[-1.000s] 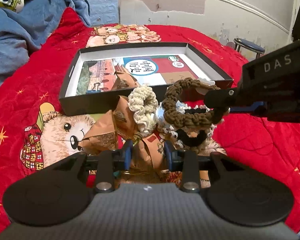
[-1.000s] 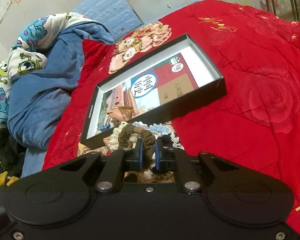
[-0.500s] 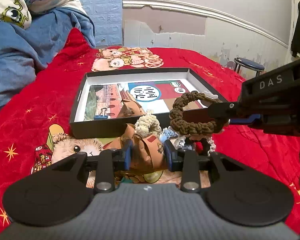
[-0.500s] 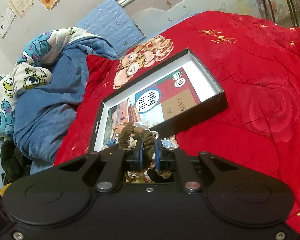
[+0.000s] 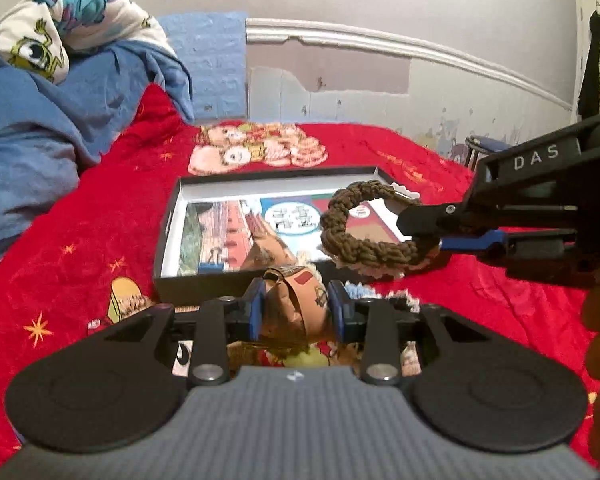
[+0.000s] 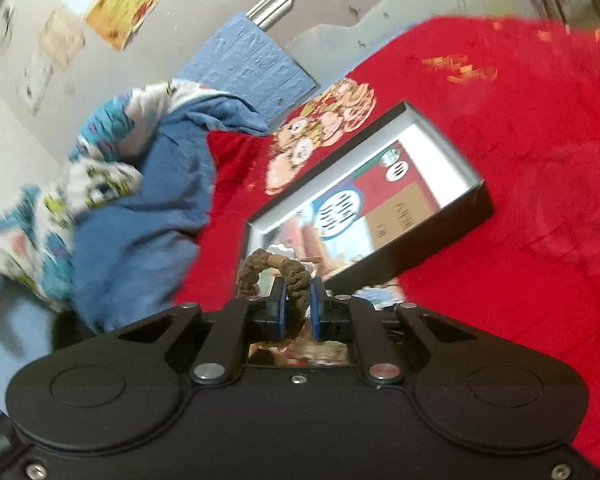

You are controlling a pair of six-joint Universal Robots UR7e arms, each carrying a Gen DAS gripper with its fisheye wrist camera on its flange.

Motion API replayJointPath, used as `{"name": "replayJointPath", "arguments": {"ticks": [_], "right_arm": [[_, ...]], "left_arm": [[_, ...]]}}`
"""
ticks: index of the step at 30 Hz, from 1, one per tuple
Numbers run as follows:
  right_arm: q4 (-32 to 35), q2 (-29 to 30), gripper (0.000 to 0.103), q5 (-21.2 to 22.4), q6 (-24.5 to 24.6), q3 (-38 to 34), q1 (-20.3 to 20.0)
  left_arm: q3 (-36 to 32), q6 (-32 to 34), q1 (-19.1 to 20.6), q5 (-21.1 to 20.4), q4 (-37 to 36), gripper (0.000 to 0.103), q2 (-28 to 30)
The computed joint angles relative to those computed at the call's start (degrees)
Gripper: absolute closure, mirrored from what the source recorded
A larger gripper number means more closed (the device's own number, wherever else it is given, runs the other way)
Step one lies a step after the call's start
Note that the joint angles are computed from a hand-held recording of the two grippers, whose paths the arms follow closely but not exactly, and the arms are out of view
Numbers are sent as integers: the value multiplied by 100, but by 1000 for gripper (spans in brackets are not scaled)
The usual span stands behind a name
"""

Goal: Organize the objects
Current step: 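Carry the candy and brown scrunchie over the black box with both grippers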

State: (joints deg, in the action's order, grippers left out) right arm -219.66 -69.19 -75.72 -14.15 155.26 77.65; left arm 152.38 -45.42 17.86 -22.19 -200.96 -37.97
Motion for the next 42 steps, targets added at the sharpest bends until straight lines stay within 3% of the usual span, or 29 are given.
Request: {"name": "replayJointPath", "arguments": {"ticks": [7,11,13,16,21,25,27,31,42], "right_arm": [[-138,-93,91,-20,228,-188,85],[295,-345,91,-185,245,-528,281],[795,-485,91,-138,221,-759,312],[1334,-421,91,-246,80,-1194,401],[1351,69,91,-597,-31,-1675,294],[1496,216,91,-662,-229,-1792,2],[1404,261,91,-758,-457,-1791,-77],[1574,300,91,-473,-386,-1833,-276],[1429,608,91,-898,-641,-1876,-110]], "left_arm": [[35,237,1,223,-371,66,-142],[49,261,49,226,-374,66,-417],[-92,606,193,189,-690,66,-412],[-575,1703,542,129,-1579,66,-153],[-1479,3159,1395,-691,-2779,66,218],[-2087,3631,1971,-1228,-2772,66,547],[-2275,3932,2092,-1288,-2948,66,786],[-2446,3981,2297,-1509,-2852,66,996],[-2526,3850,2409,-1360,-2335,66,1013]]}}
